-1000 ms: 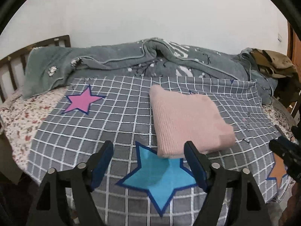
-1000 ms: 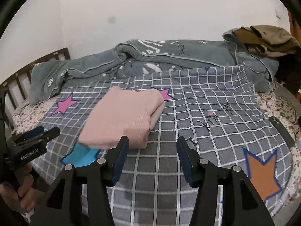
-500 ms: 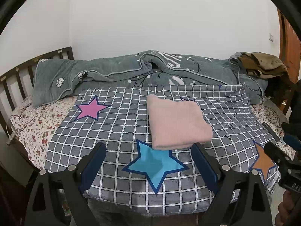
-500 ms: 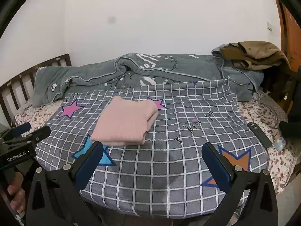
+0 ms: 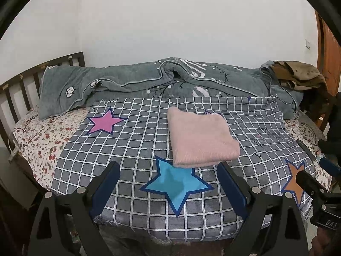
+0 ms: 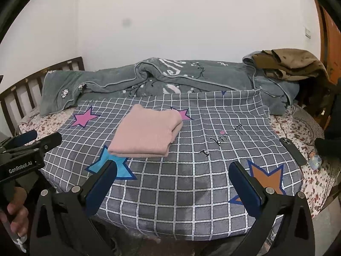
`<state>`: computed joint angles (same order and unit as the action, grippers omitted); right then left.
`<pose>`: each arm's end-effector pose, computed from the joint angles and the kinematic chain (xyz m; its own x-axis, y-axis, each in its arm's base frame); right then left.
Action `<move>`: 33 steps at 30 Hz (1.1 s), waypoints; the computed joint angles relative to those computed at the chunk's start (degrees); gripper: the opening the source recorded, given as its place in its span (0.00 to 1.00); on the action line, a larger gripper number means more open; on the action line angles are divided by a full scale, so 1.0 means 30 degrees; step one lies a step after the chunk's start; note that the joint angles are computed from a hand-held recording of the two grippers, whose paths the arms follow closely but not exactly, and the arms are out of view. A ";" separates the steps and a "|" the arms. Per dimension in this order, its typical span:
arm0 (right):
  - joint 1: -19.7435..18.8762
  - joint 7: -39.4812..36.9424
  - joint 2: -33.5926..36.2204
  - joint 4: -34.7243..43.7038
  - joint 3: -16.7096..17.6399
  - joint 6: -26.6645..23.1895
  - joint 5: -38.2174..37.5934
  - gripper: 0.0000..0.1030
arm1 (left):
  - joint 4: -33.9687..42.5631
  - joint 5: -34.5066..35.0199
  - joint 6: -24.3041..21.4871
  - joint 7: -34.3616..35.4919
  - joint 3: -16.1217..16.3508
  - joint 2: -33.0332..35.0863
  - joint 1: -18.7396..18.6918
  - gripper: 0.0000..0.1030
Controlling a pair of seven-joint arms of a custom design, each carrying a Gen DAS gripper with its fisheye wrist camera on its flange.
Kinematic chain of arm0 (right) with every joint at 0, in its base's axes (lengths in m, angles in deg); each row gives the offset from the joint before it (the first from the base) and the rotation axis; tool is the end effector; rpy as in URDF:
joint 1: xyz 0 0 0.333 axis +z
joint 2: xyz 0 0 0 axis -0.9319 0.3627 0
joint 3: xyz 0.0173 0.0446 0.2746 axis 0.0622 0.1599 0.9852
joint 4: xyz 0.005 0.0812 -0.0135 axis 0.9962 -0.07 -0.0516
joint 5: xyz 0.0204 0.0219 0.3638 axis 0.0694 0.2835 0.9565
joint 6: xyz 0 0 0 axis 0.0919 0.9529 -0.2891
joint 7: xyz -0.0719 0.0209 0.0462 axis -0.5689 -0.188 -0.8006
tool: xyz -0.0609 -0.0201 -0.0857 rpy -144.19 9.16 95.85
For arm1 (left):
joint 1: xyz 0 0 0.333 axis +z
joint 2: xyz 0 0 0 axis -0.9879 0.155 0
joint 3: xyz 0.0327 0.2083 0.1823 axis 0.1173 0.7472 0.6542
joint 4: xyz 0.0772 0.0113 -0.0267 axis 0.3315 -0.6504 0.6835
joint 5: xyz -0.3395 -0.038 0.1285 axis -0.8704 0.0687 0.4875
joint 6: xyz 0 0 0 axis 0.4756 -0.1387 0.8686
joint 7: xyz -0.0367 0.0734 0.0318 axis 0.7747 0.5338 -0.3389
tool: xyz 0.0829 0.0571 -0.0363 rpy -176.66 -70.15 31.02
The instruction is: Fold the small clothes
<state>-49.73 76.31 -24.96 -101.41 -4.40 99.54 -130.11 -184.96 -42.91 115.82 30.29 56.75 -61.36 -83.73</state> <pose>0.4279 0.2668 0.6539 -0.2001 -0.9794 -0.0282 -0.5590 0.1377 -0.8177 0.5149 -0.0986 0.6604 -0.2434 -0.9697 0.0212 -0.5693 0.1252 -0.8125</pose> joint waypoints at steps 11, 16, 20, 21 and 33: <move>-0.0046 0.0179 -0.0079 -0.0116 -0.0059 0.0262 0.0233 0.99 | -0.0134 -0.0133 0.0023 -0.0053 0.0040 -0.0057 -0.0036 0.89; -0.0042 0.0193 -0.0059 -0.0043 0.0010 0.0226 0.0231 0.99 | -0.0084 -0.0322 0.0041 0.0129 0.0099 -0.0046 -0.0047 0.89; -0.0018 0.0208 -0.0010 0.0081 0.0041 0.0194 0.0190 0.99 | -0.0028 -0.0329 -0.0003 0.0056 0.0086 -0.0083 -0.0015 0.89; -0.0007 0.0230 0.0014 0.0120 0.0060 0.0180 0.0177 0.99 | -0.0027 -0.0308 -0.0001 0.0046 0.0081 -0.0079 -0.0003 0.89; 0.0102 0.0180 0.0079 0.0332 0.0061 0.0220 0.0082 0.99 | 0.0097 -0.0340 -0.0020 -0.0067 0.0112 -0.0068 0.0053 0.89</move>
